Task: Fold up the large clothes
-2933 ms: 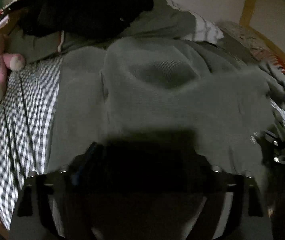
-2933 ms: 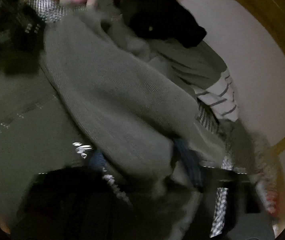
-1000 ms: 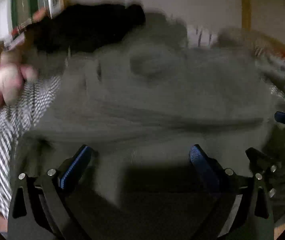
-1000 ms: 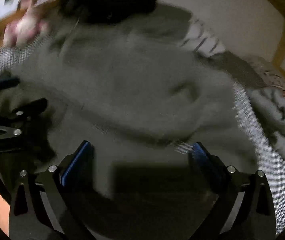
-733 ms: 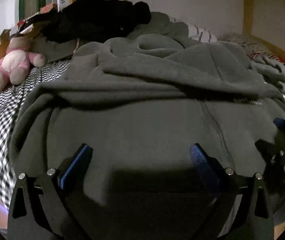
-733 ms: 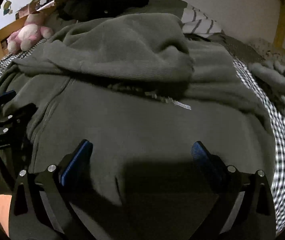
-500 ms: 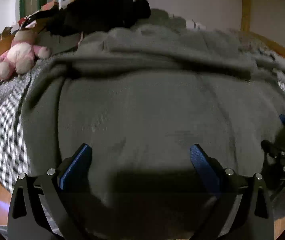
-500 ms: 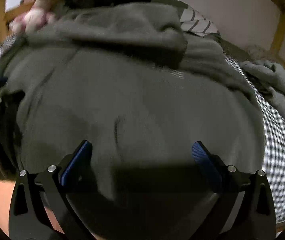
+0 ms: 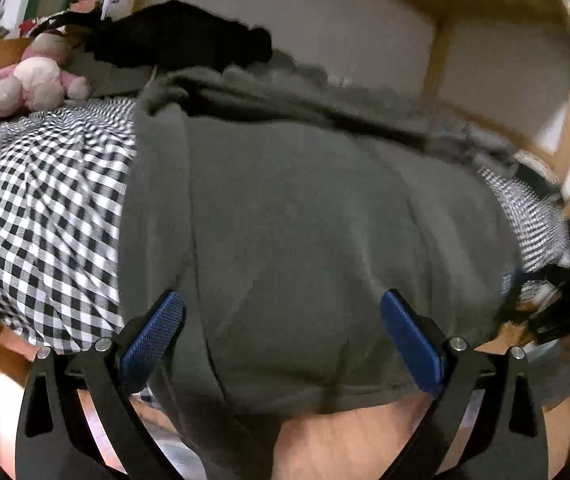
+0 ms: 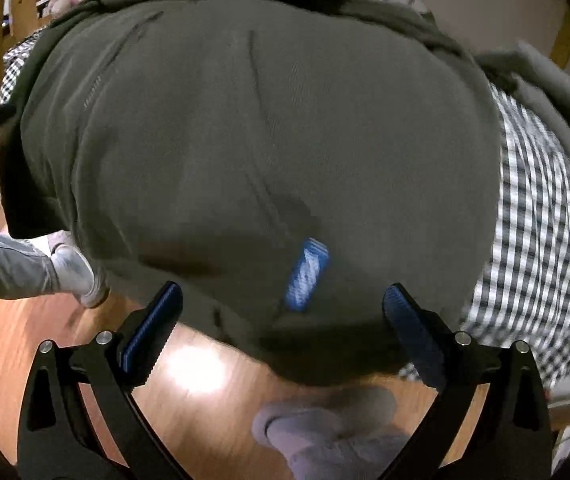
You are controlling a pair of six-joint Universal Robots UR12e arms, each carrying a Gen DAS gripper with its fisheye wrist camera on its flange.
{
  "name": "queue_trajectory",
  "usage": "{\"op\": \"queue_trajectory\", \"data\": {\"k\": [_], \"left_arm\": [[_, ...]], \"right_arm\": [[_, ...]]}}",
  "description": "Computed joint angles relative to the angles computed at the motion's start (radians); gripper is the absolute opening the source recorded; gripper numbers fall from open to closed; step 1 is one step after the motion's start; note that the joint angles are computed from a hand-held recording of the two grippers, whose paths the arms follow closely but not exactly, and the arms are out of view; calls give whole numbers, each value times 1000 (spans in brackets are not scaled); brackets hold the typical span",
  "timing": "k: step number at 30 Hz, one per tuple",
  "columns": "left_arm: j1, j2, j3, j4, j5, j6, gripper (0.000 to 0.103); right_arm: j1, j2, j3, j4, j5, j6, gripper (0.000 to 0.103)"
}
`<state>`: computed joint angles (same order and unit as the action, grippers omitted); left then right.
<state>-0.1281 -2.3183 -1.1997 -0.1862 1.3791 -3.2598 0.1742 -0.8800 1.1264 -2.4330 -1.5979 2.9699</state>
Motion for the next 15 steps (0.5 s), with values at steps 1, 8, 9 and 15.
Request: {"op": "queue_trajectory", "data": {"k": [1,8,9,15], "left_arm": [[10,-2,0,-5,-23,8,98],[2,27,-50,-54,122,59,98],[1,34,-61,-56,137,43,98],[27,46,-92,-192,48,-26,98]], "right_arm": [[-1,-2,1,4,5,13,99],[-8,-11,16,-1,26,28,99],[-8,-10,14,5,25,28,99],[-6,4,-11,23,52,60,99]]}}
